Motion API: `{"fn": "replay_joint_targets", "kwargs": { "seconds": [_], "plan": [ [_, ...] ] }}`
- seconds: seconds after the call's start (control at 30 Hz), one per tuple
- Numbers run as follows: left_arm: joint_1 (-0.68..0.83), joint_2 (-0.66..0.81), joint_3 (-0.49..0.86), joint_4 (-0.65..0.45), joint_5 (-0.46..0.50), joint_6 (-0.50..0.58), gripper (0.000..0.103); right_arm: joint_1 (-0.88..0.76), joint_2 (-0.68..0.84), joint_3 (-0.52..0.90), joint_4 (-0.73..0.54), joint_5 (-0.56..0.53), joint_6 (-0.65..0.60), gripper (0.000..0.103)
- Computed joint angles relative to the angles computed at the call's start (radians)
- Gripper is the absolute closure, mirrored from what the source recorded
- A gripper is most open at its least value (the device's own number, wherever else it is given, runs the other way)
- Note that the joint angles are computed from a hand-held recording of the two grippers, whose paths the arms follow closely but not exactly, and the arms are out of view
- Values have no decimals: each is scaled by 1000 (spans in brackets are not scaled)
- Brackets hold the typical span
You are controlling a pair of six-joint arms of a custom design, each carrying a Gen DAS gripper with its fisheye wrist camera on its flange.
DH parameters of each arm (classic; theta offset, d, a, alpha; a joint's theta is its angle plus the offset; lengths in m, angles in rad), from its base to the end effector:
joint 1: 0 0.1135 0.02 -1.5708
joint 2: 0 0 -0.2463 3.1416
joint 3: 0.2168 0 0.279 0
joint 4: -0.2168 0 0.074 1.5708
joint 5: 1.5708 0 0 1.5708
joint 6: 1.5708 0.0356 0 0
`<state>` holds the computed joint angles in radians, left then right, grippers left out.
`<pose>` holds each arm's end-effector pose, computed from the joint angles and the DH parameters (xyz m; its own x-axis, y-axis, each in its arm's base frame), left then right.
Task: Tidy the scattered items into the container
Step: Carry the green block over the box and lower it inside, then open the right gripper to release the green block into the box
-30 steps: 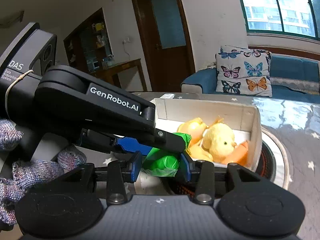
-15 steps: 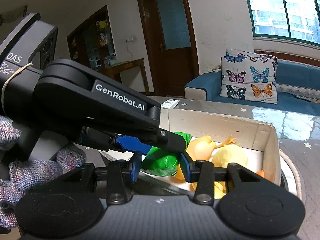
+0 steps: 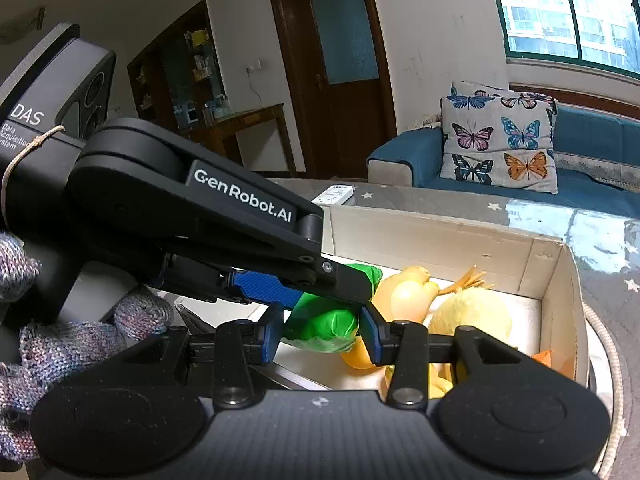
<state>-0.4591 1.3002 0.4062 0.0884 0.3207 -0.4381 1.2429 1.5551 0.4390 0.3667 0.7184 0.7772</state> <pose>0.2158 -0.1192 0.0983 -0.8469 -0.0304 -0.5308 0.2838 0.8184 -0.4997 0.1070 0.2419 0.0727 -0.5474 0.0302 -0.8363 -0.2436 0.9503 0.1938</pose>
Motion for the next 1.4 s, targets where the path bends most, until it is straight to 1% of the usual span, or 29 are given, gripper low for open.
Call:
{"fn": "replay_joint_targets", "kwargs": {
  "seconds": [0.23, 0.43, 0.7, 0.83, 1.1, 1.27, 1.33, 1.4],
  "plan": [
    [9, 47, 14, 15, -8, 7, 64, -25, 20, -3, 21, -30, -4, 60],
    [11, 57, 17, 13, -14, 14, 64, -25, 16, -7, 17, -36, 2, 60],
    [4, 45, 6, 8, -18, 15, 64, -15, 1, -14, -5, -34, 22, 59],
    [-5, 32, 1, -3, -24, 15, 64, -11, -10, -19, -18, -29, 35, 54],
    [-28, 1, -10, -19, -23, 6, 64, -4, -38, -45, -32, -19, 54, 53],
    [-60, -42, -11, -57, -70, -10, 64, 1, -64, -72, -17, -9, 51, 53],
    [-79, -61, -10, -77, -97, -18, 64, 10, -80, -87, -10, 3, 49, 46],
    [-102, -87, -14, -96, -127, -30, 64, 18, -96, -100, -8, 15, 44, 45]
  ]
}}
